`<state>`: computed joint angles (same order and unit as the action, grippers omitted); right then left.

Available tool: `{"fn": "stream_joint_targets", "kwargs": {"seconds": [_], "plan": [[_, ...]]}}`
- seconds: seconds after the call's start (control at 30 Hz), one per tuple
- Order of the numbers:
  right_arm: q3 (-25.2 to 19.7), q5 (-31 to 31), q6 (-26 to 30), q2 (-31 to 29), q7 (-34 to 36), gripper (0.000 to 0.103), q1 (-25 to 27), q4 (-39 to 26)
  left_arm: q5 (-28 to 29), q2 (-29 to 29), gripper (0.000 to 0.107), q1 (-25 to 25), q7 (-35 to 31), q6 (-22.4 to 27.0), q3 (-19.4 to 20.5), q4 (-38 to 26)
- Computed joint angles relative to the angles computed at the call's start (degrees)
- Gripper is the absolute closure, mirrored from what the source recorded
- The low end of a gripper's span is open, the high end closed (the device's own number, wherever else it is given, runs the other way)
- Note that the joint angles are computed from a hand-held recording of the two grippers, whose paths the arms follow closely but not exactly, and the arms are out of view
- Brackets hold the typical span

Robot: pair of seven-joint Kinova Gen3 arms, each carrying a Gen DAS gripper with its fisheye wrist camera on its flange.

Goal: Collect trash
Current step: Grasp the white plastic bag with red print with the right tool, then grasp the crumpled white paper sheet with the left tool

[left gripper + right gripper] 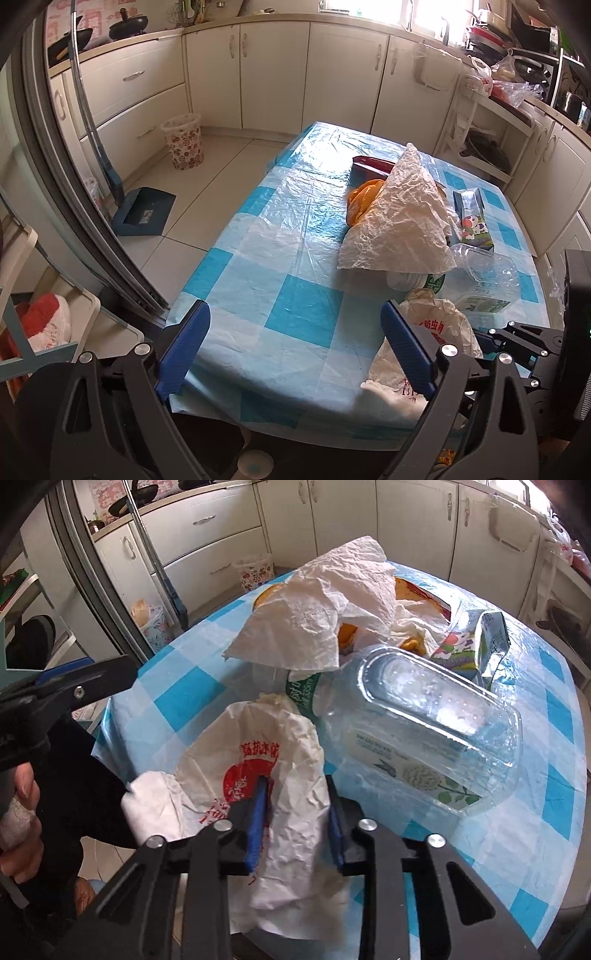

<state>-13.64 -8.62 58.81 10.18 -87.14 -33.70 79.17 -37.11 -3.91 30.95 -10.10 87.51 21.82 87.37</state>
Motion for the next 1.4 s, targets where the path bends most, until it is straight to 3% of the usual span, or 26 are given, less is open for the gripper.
{"fn": "stream_joint_targets", "kwargs": {"seconds": [0.27,0.43,0.67,0.9,0.93,1.0,1.07,1.17,1.23,1.4], "plan": [[1.0,-3.5,0.4,-2.8,3.5,0.081,3.5,2.4,-0.4,0.6,0.018,0.0,-0.7,-0.9,-0.4,-0.6],[2.4,-3.7,0.7,-5.3,2.1,0.081,6.2,5.1,-2.9,3.7,0.015,0.6,-5.7,-2.1,-1.3,-4.9],[3.6,-2.5,2.0,-6.2,-2.2,0.081,8.8,6.0,-2.7,12.2,0.013,1.5,-17.7,-5.0,-7.0,-13.9],[3.6,-2.5,3.1,-6.3,-2.3,0.078,9.8,6.1,-1.5,17.7,0.013,3.2,-23.1,-6.8,-12.4,-19.3],[3.7,-2.7,3.3,-6.2,-2.2,0.077,10.0,6.0,-1.2,17.6,0.017,3.6,-23.2,-7.4,-13.0,-19.1],[3.8,-3.2,3.5,-6.1,-2.0,0.076,10.4,6.0,-1.0,16.6,0.036,4.1,-22.2,-8.8,-14.0,-18.0],[4.1,-4.0,3.6,-6.2,-1.1,0.076,11.1,6.2,1.6,14.9,0.067,2.6,-22.3,-11.4,-14.4,-16.5],[3.8,-3.5,3.6,-6.0,-1.6,0.075,10.8,5.9,4.6,12.9,0.098,0.5,-22.6,-13.9,-14.2,-14.5],[3.7,-3.2,3.4,-5.8,-1.9,0.075,10.6,5.7,5.5,11.4,0.104,-0.5,-22.2,-15.7,-13.9,-12.7],[3.7,-3.1,3.4,-5.9,-1.8,0.075,10.6,5.9,6.6,6.3,0.104,-3.4,-20.9,-20.2,-12.5,-9.1]]}}
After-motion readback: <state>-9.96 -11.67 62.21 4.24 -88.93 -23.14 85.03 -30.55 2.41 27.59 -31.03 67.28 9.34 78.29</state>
